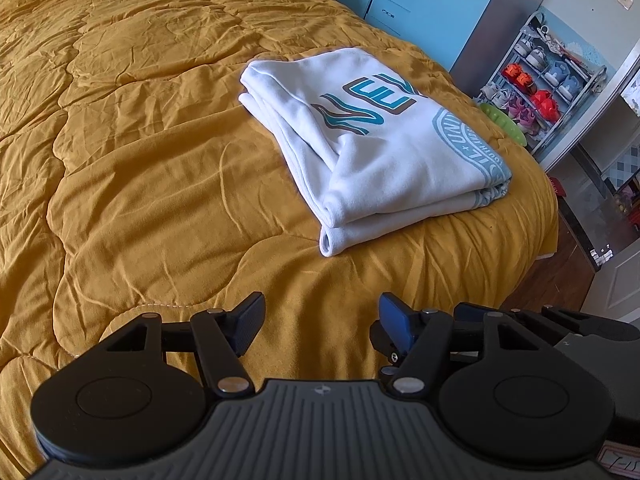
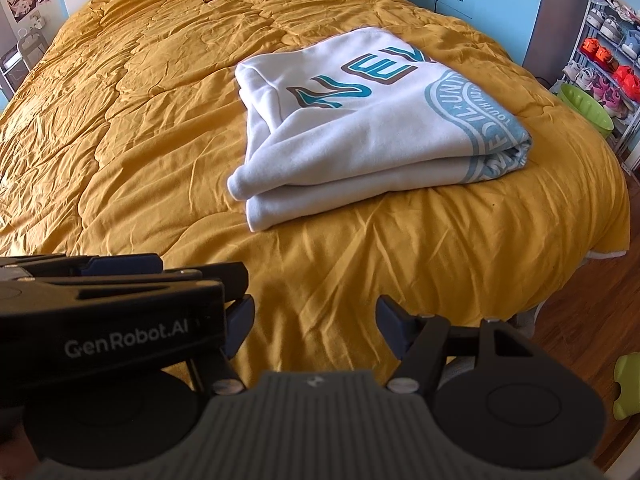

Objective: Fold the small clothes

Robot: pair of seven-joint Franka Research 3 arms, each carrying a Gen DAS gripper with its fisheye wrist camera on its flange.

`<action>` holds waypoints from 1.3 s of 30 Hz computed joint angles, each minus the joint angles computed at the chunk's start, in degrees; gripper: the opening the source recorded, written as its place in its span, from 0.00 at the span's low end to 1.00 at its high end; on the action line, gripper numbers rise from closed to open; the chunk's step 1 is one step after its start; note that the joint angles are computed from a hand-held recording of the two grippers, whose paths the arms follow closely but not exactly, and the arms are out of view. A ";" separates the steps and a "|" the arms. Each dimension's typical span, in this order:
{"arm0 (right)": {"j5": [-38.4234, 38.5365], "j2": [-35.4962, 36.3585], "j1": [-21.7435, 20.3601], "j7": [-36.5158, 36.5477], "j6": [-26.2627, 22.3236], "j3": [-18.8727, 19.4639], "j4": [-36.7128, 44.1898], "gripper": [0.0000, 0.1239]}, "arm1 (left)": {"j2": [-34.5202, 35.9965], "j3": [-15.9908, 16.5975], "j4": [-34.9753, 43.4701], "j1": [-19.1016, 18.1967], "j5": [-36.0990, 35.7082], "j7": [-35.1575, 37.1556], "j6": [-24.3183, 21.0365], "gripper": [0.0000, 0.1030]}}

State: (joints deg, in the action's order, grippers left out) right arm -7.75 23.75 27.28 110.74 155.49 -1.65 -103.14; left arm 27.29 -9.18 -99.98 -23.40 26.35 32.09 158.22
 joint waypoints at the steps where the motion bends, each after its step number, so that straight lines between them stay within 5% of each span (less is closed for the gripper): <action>1: -0.03 -0.02 0.04 0.02 0.05 -0.01 -0.08 0.51 | -0.01 -0.06 -0.05 0.06 -0.09 0.08 0.05 0.74; 39: 4.00 0.43 -0.43 -3.50 1.47 1.07 -0.57 0.52 | -0.71 -0.27 -1.16 0.27 -1.06 1.15 0.00 0.72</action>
